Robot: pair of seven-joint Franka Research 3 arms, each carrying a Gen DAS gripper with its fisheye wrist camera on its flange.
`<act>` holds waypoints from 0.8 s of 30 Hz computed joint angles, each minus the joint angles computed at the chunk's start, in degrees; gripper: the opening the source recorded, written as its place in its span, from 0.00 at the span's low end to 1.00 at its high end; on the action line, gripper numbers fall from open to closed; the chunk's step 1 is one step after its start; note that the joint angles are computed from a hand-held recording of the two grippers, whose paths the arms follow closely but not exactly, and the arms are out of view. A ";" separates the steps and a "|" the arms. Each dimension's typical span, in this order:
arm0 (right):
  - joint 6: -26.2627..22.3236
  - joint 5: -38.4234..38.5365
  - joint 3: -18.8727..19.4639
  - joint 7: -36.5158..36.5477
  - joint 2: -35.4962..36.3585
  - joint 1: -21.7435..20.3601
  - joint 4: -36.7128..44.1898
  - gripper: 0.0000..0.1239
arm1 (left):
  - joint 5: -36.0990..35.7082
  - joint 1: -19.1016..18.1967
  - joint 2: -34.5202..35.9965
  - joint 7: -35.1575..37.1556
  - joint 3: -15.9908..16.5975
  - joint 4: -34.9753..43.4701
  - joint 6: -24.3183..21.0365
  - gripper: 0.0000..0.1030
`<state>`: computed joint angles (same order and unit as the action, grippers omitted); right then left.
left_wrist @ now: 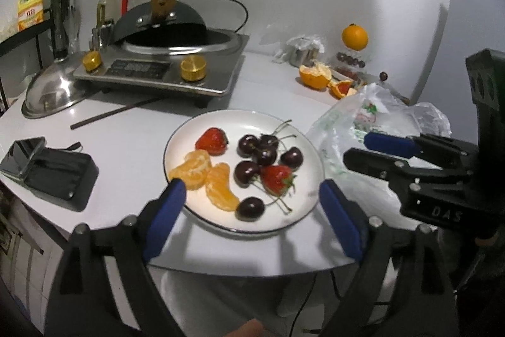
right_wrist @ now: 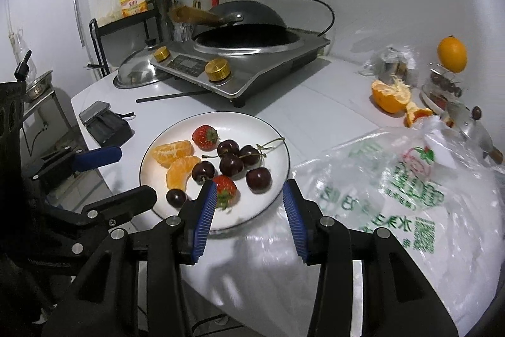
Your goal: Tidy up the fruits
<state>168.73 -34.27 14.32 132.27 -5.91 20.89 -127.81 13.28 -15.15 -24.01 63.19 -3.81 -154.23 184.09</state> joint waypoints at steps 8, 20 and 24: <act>1.25 -3.57 4.43 5.61 -8.46 -5.09 -5.83 0.37 | 1.61 5.20 -6.18 -4.39 -7.15 -2.11 0.17 0.93; 3.06 2.74 11.72 4.73 -24.33 -13.77 -12.84 0.52 | 5.22 7.97 -15.94 -8.50 -12.64 -0.86 -3.98 0.93; 2.56 4.67 13.91 3.95 -29.32 -16.70 -13.57 0.54 | 6.82 10.10 -18.81 -10.80 -14.89 0.02 -3.64 0.93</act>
<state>171.28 -29.60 28.23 136.22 -35.23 4.19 -141.38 20.09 -5.05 -42.82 52.39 -18.70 -154.21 180.45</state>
